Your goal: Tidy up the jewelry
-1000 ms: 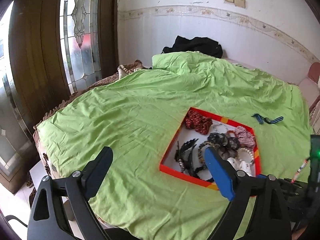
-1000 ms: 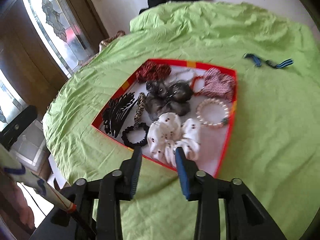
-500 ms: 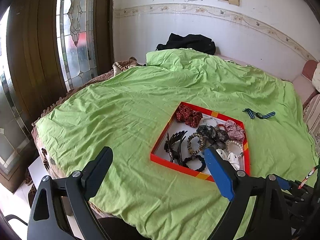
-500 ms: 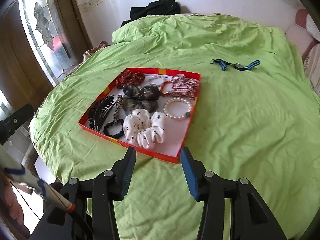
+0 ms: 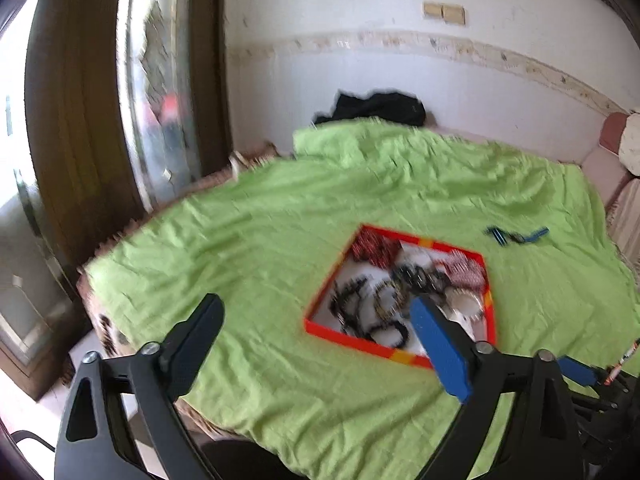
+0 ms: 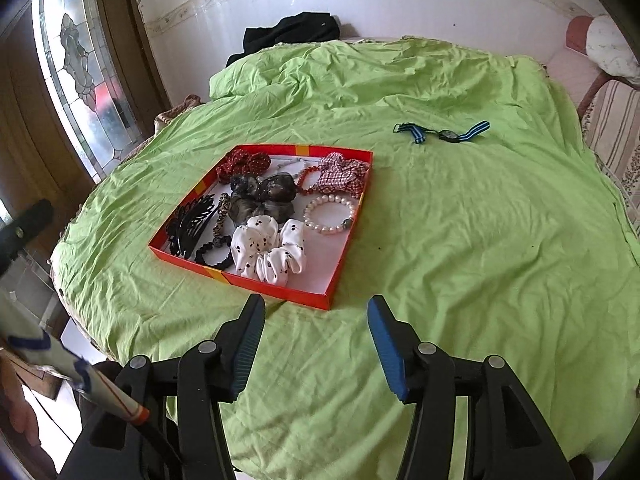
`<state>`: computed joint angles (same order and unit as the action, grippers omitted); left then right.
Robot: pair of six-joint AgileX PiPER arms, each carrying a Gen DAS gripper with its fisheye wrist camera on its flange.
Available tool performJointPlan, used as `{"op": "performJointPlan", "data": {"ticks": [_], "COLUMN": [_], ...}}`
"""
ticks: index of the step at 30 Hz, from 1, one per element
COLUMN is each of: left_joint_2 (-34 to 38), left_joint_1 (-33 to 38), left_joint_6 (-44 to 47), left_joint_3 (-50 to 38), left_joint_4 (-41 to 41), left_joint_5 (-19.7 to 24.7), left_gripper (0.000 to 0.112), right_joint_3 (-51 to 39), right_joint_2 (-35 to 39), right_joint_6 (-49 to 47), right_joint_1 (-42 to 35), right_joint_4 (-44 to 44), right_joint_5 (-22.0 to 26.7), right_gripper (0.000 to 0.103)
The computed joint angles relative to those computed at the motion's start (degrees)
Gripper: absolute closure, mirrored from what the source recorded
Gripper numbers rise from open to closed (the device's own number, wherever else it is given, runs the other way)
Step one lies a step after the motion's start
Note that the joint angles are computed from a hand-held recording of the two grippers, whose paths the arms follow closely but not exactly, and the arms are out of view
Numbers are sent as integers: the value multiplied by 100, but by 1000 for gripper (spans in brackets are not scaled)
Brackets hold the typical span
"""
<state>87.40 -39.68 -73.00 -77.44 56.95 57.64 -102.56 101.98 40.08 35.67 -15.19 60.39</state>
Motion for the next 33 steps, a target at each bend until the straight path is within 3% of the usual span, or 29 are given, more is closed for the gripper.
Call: {"op": "performJointPlan", "data": {"ticks": [7,11,18,25,33], "left_joint_2": [-534,-840,-669,-372,21], "left_joint_1": [-559,-695,-738,-624,-502], "left_joint_6": [-977,-1418,-1146,-756,-219], "left_joint_3": [448,658,567,422,191], "left_joint_4": [1131,1350,1058,540,30], "left_joint_5": [525,541,520,226,115], "left_gripper": [10,10,10,10,10], "right_joint_3": [188,249,353,475,314], "right_joint_2": [-257,-375,-434,-412,-184], "right_joint_6": [455,723,919,1007,944], "right_joint_1": [265,463,595,534,511], "right_joint_4": [-643,-1095,-1424,-1413,-1462], "right_joint_5": [23,67,106,177,534], "right_gripper": [43,38,31,25,20]}}
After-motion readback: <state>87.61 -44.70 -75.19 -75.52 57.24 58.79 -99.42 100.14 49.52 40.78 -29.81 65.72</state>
